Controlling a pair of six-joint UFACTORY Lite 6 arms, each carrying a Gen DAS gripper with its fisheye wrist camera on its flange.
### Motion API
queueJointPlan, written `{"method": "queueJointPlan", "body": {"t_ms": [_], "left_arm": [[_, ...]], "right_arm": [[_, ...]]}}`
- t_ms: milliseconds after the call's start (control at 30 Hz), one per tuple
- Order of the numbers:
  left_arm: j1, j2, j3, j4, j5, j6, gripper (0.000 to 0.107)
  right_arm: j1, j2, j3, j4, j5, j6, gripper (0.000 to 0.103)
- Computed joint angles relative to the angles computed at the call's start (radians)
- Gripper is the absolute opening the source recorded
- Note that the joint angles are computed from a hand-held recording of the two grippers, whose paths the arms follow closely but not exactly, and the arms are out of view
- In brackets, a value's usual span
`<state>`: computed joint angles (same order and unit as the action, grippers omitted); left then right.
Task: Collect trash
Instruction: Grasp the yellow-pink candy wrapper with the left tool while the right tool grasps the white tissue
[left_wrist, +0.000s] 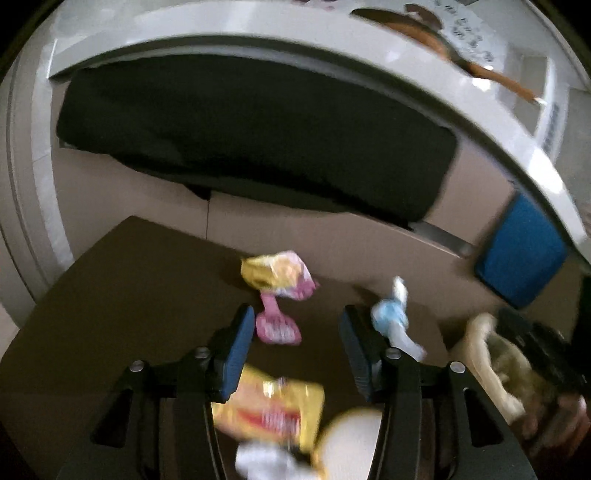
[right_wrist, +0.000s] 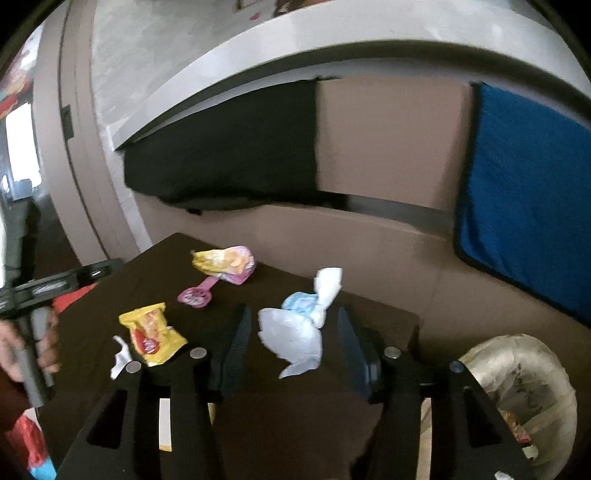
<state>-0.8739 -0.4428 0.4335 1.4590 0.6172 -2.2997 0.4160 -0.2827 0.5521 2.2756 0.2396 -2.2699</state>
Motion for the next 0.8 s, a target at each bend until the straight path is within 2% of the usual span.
{"method": "queueJointPlan", "body": {"t_ms": [67, 200, 267, 367, 433, 500, 600, 700, 800], "left_arm": [[0.159, 0.171, 0.085, 0.171, -0.117, -0.147, 0.051], [0.368, 0.446, 0.248, 0.445, -0.258, -0.440, 0.053], [0.437, 0.599, 0.363, 0.433, -0.302, -0.469, 0.053], [0.489, 0.725, 0.462, 0.324, -0.346, -0.423, 0.051], [0.501, 0.759, 0.492, 0.329, -0.373, -0.414, 0.032], [0.482, 0.777, 0.506, 0.272, -0.363, -0.326, 0.031], [0.439, 0.732, 0.440, 0.296, -0.361, -0.332, 0.028], [0.369, 0.616, 0.307, 0.274, -0.357, -0.326, 0.026], [0.263, 0.461, 0.154, 0.180, -0.324, -0.273, 0.026]], "right_arm": [[-0.041, 0.012, -0.007, -0.046, 0.034, 0.037, 0.047], [-0.106, 0.070, -0.014, -0.035, 0.103, 0.000, 0.047], [-0.139, 0.126, -0.001, -0.070, 0.144, 0.022, 0.047], [-0.180, 0.184, 0.009, -0.106, 0.182, 0.037, 0.047], [-0.198, 0.213, 0.013, -0.105, 0.194, 0.023, 0.047], [-0.216, 0.242, 0.021, -0.117, 0.205, 0.023, 0.047], [-0.229, 0.282, 0.044, -0.144, 0.225, 0.045, 0.047], [-0.221, 0.299, 0.067, -0.200, 0.245, 0.102, 0.049], [-0.190, 0.339, 0.112, -0.261, 0.269, 0.171, 0.052]]}}
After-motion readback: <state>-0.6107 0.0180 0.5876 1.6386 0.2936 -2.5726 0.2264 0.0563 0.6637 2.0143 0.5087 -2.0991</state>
